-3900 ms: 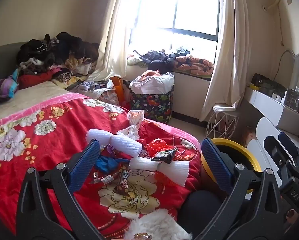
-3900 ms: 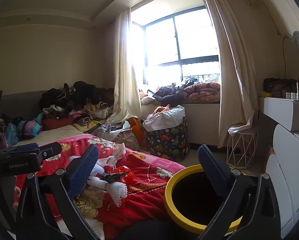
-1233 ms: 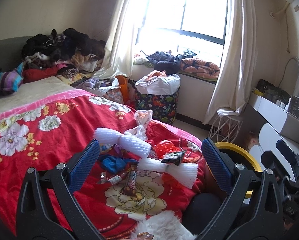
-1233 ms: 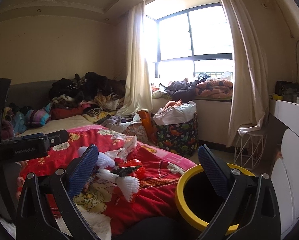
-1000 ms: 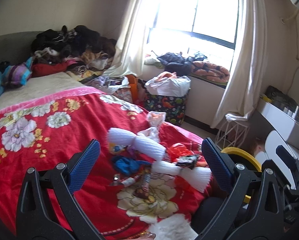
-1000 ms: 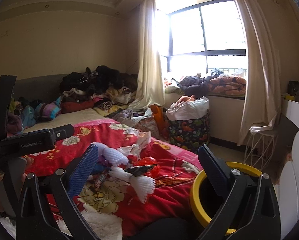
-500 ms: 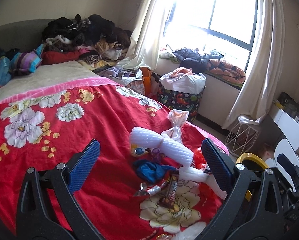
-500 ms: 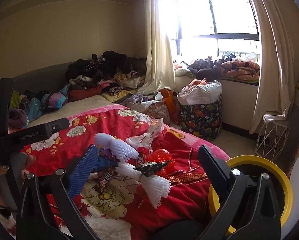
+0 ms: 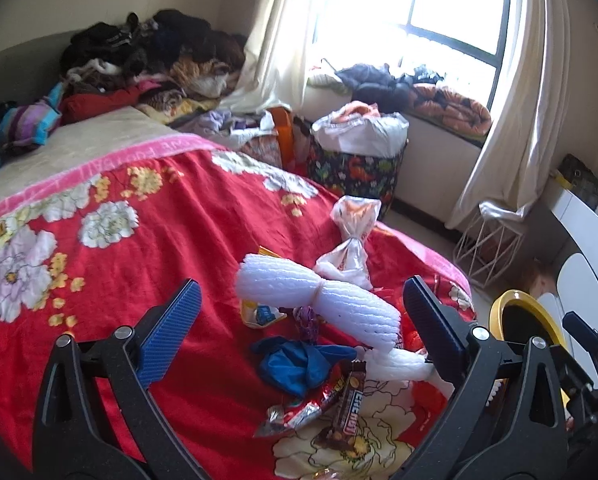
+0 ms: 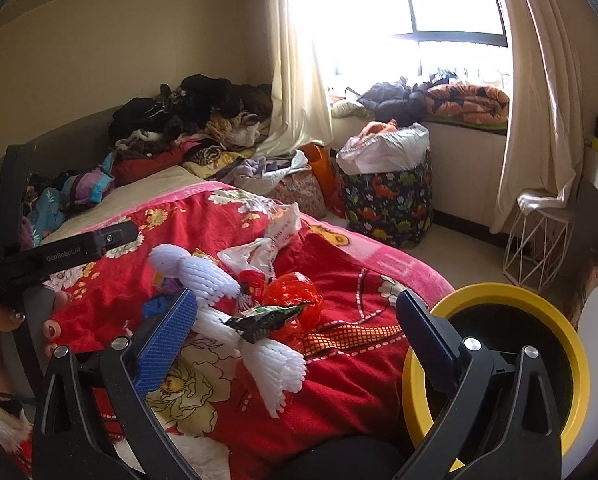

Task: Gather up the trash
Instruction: 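Grasp the green snack wrapper with the right tool while the left tool grasps the white foam net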

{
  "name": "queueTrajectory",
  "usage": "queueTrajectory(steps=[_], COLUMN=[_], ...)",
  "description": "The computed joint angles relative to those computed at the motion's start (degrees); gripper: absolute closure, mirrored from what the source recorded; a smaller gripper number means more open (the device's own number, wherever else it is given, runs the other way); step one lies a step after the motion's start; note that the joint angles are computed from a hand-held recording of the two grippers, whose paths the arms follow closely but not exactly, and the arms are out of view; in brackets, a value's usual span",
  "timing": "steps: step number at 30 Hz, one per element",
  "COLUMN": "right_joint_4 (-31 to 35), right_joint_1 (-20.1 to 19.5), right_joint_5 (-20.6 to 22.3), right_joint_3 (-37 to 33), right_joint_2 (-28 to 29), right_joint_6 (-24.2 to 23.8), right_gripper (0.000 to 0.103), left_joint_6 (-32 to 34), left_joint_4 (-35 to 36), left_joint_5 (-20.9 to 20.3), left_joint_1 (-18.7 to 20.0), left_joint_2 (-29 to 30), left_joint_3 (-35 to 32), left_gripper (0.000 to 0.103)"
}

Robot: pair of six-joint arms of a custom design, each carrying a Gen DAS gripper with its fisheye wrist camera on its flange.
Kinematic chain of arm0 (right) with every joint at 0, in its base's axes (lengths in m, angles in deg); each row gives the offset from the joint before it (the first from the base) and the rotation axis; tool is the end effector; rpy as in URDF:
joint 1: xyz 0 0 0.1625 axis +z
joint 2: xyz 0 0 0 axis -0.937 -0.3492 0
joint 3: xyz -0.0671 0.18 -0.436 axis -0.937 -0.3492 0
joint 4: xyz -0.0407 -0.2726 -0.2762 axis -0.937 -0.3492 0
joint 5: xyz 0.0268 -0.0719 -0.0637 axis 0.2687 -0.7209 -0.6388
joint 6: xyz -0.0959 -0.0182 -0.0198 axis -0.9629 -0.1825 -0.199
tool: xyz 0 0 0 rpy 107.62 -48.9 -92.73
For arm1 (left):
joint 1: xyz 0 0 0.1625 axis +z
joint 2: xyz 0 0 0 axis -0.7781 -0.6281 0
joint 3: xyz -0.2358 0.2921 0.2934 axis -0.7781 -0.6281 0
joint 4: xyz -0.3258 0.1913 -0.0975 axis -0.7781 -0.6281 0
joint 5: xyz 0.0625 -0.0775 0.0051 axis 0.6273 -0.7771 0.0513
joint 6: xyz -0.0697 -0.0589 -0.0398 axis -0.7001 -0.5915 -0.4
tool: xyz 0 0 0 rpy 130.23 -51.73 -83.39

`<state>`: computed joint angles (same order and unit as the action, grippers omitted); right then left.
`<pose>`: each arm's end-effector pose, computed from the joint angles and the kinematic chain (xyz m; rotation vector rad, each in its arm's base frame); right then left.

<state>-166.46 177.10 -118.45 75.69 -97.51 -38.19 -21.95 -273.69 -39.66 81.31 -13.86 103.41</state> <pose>0.2330 -0.3717 0.0731 1.0632 -2.3453 1.0755 -0.1437 -0.3488 0.1576 0.0489 2.1078 -1.3579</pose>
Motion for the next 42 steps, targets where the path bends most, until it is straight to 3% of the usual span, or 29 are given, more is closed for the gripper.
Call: queueTrajectory(steps=[4, 12, 16, 22, 24, 25, 27, 32, 36, 42], right_joint_4=[4.52, 18.95, 25.62, 34.33, 36.38, 37.29, 39.02, 38.62, 37.09, 34.54], right_joint_1=[0.05, 0.59, -0.41, -1.44, -1.84, -2.06, -2.66, -3.01, -2.94, -3.28], right_joint_5=[-1.58, -6.66, -6.49, -5.54, -4.54, -3.91, -1.98, -0.19, 0.62, 2.53], right_joint_3=[-2.16, -9.03, -11.1, -12.97, -13.14, -13.13, -13.01, -12.49, -11.77, -10.94], right_joint_2=[-0.82, -1.74, -2.27, -2.73, -3.18, -3.37, -3.81, -3.88, -4.08, -4.77], right_joint_6=[2.78, 9.86, 13.1, 15.93, 16.52, 16.66, 16.9, 16.32, 15.97, 15.99], right_gripper=[0.006, 0.006, 0.008, 0.027, 0.041, 0.046, 0.071, 0.091, 0.092, 0.092], left_joint_6=[8.01, 13.85, 18.85, 23.09, 24.2, 25.12, 26.6, 27.85, 28.18, 27.27], left_joint_4=[-9.35, -14.36, -19.76, -25.52, -27.65, -28.94, -30.88, -33.94, -35.65, -37.19], left_joint_5=[-1.76, -3.4, -6.04, -10.89, -13.28, -14.33, -15.98, -17.82, -18.17, -19.06], left_joint_1=[3.49, 9.91, 12.74, 16.89, 18.01, 18.48, 18.9, 19.09, 18.88, 18.2], left_joint_2=[2.18, 1.37, 1.76, 2.7, 3.12, 3.31, 3.84, 4.47, 4.76, 4.52], left_joint_3=[-1.41, -4.04, -5.05, -6.48, -6.57, -6.51, -6.5, -6.07, -5.61, -4.43], left_gripper=[0.01, 0.01, 0.01, 0.01, 0.012, 0.014, 0.021, 0.039, 0.06, 0.081])
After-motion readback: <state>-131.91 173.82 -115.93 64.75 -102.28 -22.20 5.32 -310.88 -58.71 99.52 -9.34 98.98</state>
